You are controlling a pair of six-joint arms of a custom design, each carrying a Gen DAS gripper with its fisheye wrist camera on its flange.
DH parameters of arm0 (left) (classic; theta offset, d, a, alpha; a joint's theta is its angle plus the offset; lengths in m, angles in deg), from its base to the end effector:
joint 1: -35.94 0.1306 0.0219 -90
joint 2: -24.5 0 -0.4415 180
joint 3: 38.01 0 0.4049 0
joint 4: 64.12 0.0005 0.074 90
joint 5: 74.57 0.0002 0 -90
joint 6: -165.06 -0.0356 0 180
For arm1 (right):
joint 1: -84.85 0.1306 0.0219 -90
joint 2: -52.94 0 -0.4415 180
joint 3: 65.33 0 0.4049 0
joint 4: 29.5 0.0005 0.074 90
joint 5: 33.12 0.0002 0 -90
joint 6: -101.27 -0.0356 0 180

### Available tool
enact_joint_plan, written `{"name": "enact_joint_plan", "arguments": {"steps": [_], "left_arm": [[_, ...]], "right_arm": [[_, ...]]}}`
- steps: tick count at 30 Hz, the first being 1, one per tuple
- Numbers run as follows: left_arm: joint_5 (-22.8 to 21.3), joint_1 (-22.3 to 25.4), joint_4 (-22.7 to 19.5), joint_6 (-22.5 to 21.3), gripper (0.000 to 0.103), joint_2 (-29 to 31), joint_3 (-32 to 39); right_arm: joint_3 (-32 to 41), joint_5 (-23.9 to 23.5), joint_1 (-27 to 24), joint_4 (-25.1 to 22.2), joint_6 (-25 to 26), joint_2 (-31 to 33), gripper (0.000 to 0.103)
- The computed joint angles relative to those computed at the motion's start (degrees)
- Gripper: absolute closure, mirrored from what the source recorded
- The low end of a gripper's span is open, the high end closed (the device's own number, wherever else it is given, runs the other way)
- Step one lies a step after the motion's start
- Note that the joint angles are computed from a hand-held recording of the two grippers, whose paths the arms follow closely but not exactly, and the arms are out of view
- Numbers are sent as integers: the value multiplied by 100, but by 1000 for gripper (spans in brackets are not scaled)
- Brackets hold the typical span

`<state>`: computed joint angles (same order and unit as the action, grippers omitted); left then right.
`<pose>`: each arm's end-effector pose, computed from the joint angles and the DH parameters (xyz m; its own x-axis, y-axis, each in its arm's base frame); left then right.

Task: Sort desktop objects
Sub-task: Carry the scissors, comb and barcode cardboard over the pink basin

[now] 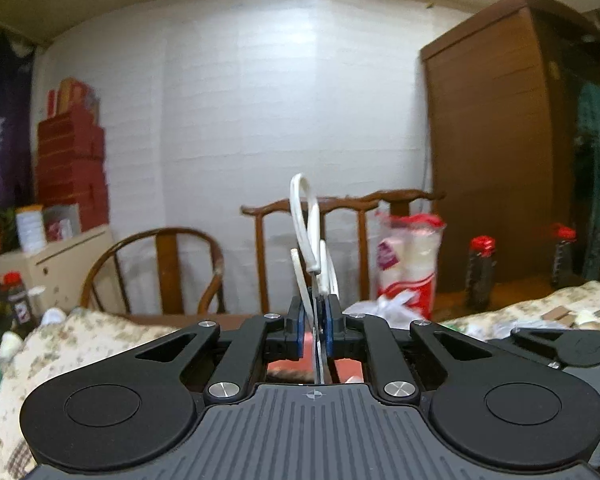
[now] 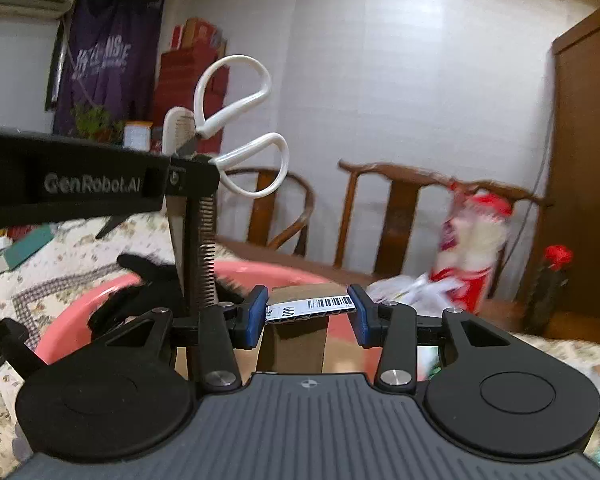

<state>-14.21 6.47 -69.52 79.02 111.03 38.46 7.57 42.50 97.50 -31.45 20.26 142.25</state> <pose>0.4393 -0.2286 0.4724 -0.2324 0.0624 -0.9706 -0.0034 0.9979 0.0650 0.4937 0.1194 0.4233 -0.2345 -0.2078 -0.9497 -0.4847 0.8718 -0.0710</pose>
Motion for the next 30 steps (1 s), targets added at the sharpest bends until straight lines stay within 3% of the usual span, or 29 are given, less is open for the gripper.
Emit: {"name": "enact_joint_plan", "arguments": {"steps": [10, 17, 19, 20, 21, 22, 27, 30], "left_arm": [[-24, 369, 149, 258, 88, 291, -224], [-26, 467, -56, 577, 83, 493, -244], [-179, 419, -14, 517, 75, 472, -273], [-288, 392, -19, 475, 59, 481, -270], [-406, 361, -12, 434, 46, 493, -266], [-537, 337, 30, 403, 42, 492, -290], [-787, 235, 220, 448, 7, 393, -422], [-1103, 111, 390, 410, 0, 326, -523]], "right_arm": [[91, 650, 401, -165, 150, 504, 55], [141, 853, 456, -380, 204, 508, 50], [112, 889, 469, -350, 198, 477, 42], [104, 948, 481, -351, 195, 463, 31], [72, 1031, 499, -302, 204, 443, 27], [35, 1070, 506, -230, 215, 423, 22], [-38, 1157, 526, -266, 100, 342, 18], [-99, 1315, 551, -213, 12, 286, 9]]}}
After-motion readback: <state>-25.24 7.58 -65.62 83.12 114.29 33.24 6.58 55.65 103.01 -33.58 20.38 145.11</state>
